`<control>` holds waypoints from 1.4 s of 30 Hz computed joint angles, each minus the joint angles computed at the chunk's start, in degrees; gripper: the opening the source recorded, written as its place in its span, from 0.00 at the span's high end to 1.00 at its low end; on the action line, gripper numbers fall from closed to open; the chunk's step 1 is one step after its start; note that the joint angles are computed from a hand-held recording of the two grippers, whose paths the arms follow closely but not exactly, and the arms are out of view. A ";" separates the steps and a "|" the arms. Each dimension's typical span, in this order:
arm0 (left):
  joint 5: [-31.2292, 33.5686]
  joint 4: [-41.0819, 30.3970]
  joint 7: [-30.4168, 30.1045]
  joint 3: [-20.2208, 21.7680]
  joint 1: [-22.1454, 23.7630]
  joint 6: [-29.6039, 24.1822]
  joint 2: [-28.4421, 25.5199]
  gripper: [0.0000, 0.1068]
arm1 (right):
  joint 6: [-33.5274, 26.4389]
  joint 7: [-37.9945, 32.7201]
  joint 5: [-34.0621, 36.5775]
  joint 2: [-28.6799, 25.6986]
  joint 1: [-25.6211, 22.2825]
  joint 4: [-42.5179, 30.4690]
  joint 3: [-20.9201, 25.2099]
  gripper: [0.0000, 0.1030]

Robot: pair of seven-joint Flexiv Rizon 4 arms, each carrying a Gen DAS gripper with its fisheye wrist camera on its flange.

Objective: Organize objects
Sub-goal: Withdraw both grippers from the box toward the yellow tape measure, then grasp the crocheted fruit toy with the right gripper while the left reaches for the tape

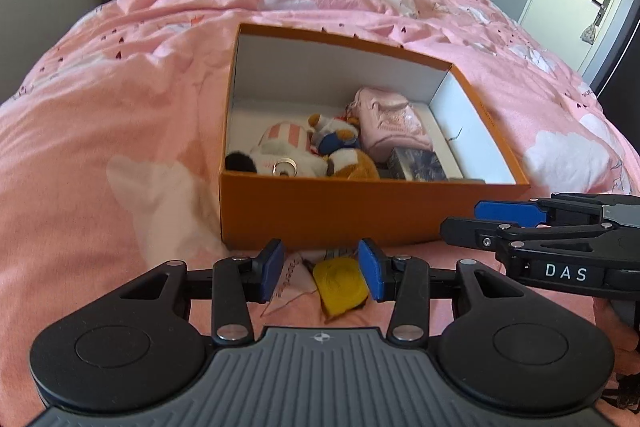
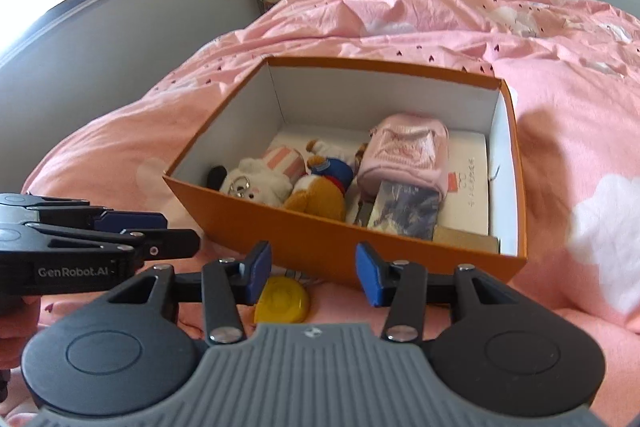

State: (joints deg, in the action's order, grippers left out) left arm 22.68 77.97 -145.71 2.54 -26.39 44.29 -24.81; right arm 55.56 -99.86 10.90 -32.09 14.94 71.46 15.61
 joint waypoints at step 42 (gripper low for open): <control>-31.20 4.21 32.17 -9.86 4.38 -3.97 -2.83 0.62 | -42.61 2.42 6.12 0.14 -3.16 -6.67 -2.35 0.61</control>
